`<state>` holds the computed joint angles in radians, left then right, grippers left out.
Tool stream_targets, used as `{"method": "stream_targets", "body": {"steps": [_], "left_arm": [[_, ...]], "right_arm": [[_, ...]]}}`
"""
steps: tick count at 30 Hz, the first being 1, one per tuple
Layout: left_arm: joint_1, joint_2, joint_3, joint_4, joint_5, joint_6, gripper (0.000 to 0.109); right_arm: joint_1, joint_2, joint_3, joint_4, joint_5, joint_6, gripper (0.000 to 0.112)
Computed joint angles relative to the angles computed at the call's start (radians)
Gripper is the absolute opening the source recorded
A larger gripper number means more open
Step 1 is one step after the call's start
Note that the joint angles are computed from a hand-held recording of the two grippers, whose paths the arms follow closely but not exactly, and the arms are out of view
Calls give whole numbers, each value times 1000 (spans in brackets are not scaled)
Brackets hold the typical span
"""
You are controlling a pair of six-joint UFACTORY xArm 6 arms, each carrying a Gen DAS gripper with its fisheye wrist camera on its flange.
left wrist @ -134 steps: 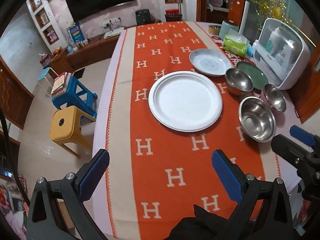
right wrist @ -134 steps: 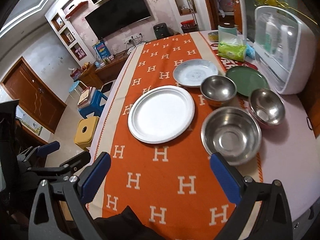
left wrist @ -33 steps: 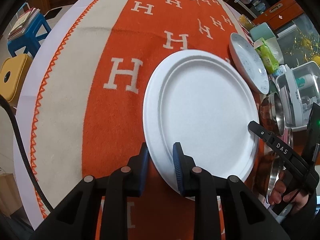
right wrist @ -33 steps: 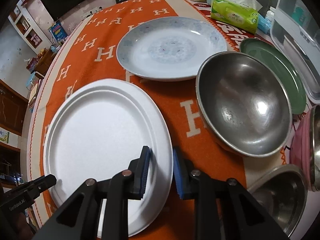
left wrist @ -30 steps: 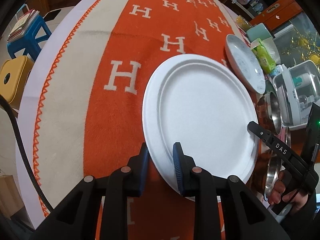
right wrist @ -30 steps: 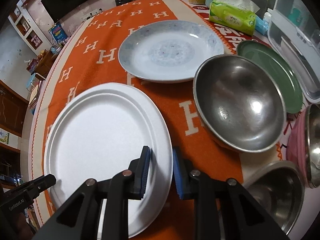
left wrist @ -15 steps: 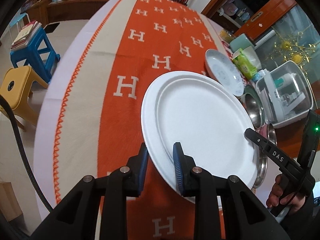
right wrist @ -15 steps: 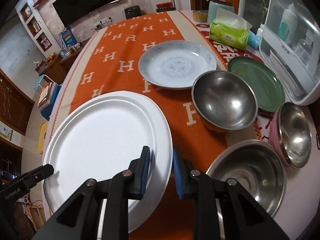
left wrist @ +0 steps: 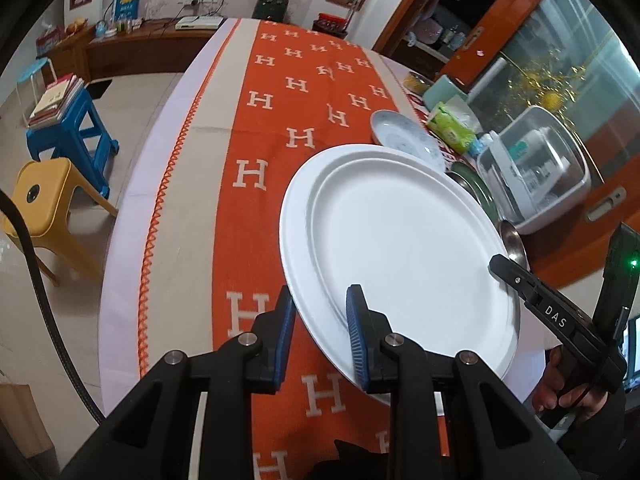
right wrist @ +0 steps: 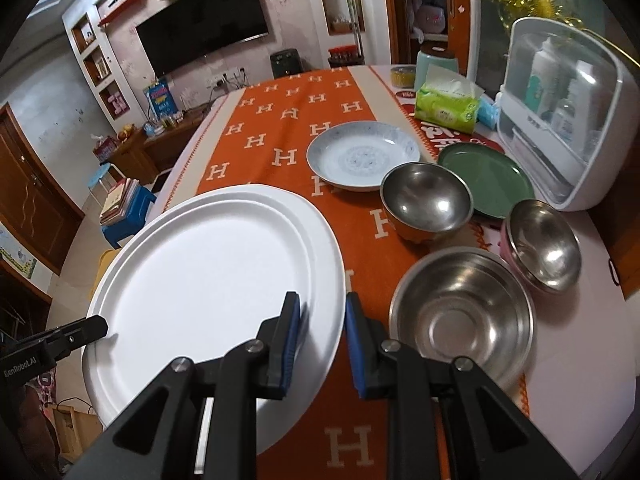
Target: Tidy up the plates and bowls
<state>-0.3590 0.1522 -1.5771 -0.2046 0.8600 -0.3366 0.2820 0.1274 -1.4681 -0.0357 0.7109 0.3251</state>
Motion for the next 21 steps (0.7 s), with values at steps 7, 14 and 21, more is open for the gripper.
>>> {"method": "stream_targets", "body": {"steps": [7, 14, 21], "left_arm": [[-52, -125, 137, 33, -21, -41, 24], [-116, -199, 221, 69, -23, -97, 24], [-210, -220, 219, 150, 40, -197, 32]], "right_arm": [[6, -171, 205, -41, -98, 12, 23], [-3, -353, 408, -65, -177, 8, 23], [-29, -531, 583, -51, -204, -14, 24]]}}
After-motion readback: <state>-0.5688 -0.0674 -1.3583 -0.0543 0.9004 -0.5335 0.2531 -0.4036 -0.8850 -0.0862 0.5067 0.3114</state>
